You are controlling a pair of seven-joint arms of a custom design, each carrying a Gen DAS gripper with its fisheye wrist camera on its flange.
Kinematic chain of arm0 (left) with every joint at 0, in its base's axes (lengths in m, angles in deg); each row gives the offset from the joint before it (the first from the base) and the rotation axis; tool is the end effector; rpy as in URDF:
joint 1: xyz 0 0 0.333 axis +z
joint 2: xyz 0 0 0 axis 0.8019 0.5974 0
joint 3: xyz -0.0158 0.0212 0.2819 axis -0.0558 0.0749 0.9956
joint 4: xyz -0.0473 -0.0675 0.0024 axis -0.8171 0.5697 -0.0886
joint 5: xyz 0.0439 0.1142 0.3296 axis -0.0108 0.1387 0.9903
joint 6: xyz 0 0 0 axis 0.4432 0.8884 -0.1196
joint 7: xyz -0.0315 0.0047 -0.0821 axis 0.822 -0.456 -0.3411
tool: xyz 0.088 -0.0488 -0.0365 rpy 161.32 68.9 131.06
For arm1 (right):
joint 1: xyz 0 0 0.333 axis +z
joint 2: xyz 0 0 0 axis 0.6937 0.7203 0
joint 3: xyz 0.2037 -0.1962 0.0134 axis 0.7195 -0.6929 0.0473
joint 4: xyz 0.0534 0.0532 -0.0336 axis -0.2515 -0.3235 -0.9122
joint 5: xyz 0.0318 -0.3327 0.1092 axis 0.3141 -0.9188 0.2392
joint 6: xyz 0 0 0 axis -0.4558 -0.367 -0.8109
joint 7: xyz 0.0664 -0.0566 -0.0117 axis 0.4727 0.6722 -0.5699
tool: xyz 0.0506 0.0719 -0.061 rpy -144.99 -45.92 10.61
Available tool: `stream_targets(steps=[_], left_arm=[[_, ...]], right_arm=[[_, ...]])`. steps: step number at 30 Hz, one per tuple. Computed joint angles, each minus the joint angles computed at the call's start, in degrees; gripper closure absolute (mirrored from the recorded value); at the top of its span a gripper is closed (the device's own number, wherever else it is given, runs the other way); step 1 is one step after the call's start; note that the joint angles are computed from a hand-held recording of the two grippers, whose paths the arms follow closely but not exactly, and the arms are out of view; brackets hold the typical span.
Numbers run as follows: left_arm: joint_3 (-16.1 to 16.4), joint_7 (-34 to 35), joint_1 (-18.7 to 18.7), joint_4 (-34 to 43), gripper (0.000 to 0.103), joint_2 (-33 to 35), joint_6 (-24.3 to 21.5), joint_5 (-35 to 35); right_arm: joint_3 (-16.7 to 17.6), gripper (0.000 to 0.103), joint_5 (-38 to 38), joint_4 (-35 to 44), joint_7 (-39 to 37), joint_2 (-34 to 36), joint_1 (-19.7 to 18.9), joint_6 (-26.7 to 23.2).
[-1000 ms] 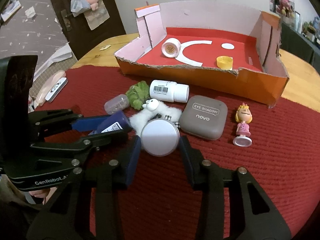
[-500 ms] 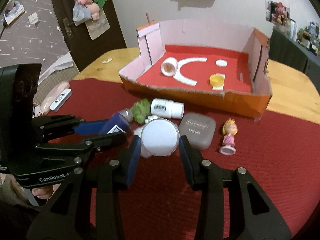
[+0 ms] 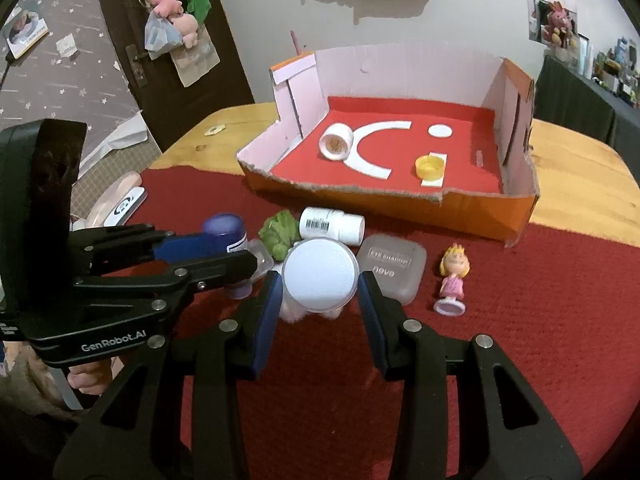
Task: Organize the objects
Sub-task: 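Grasp the dark blue bottle with the left gripper while the right grasps the white round lid, then carry the blue bottle and white lid with both grippers into the box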
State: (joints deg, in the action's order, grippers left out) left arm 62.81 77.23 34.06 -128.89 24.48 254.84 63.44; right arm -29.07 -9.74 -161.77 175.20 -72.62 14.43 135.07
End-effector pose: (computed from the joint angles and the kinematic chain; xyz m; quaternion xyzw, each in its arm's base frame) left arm 0.5235 -0.2382 0.3331 -0.5971 0.7039 -0.3539 0.1507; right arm 0.5274 0.0984 0.3465 -0.7211 0.5820 -0.1935 0.3223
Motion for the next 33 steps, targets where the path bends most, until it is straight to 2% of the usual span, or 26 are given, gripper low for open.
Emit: stream_targets(steps=[3, 8, 18, 27, 33], left_arm=[[1.2, -0.1, -0.9, 0.9, 0.073, 0.4, -0.1, 0.0], [-0.9, -0.2, 1.7, 2.2, 0.074, 1.2, -0.3, 0.1], [1.3, -0.2, 0.5, 4.4, 0.074, 1.0, -0.9, 0.6], [5.0, -0.6, -1.8, 9.6, 0.074, 2.1, -3.1, 2.6], [4.0, -1.0, -0.2, 12.8, 0.074, 3.7, -4.9, 3.7]], right_arm=[[-0.2, 0.065, 0.1, 0.3, -0.1, -0.4, 0.0, 0.0], [2.4, 0.065, 0.7, 1.4, -1.0, 0.8, -2.6, -0.8], [1.3, 0.065, 4.5, 3.5, -4.6, 1.0, -0.9, -1.6], [0.9, 0.065, 9.5, 6.5, -10.1, 1.5, 0.4, -3.5], [0.3, 0.065, 13.5, 9.3, -14.2, 2.8, 1.4, -5.3]])
